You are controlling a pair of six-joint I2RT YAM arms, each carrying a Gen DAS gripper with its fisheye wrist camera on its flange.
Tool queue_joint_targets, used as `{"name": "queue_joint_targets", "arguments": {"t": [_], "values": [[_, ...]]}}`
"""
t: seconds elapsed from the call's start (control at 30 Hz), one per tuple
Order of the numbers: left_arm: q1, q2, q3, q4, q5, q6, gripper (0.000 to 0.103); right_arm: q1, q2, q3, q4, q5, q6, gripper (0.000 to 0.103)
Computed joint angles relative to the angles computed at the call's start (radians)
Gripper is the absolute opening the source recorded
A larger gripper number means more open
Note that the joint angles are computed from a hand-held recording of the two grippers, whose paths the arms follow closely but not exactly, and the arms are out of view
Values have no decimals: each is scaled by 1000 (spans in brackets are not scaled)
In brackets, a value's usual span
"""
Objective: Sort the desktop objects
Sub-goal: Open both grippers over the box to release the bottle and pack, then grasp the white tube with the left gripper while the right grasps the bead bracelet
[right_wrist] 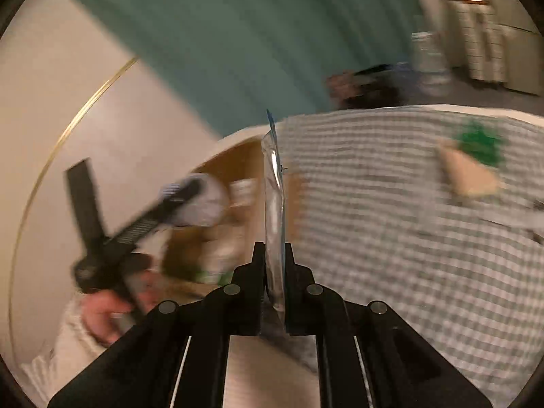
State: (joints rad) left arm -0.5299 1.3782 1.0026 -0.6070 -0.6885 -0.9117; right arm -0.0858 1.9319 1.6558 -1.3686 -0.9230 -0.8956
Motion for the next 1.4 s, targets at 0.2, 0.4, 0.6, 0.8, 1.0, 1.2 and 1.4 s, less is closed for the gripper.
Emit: {"name": "queue_joint_targets", "arguments": {"t": [0.2, 0.4, 0.6, 0.8, 1.0, 1.2, 1.4], "values": [[94, -143, -169, -61, 60, 16, 95, 308, -184, -272, 349, 128, 315, 8], [84, -169, -188, -93, 65, -3, 103, 257, -318, -382, 512, 165, 417, 84], [-51, -68, -62, -152, -11, -77, 103, -40, -317, -319, 510, 126, 349, 84], [-201, 247, 210, -104, -38, -99, 103, -277, -161, -246, 699, 249, 323, 90], [-226, 656, 568, -51, 58, -65, 103, -433, 203, 62, 644, 299, 383, 90], [-191, 1046, 1019, -162, 103, 39, 103, -430, 358, 212, 680, 332, 444, 90], [-115, 1277, 1282, -148, 160, 117, 103, -384, 582, 471, 625, 420, 470, 89]]}}
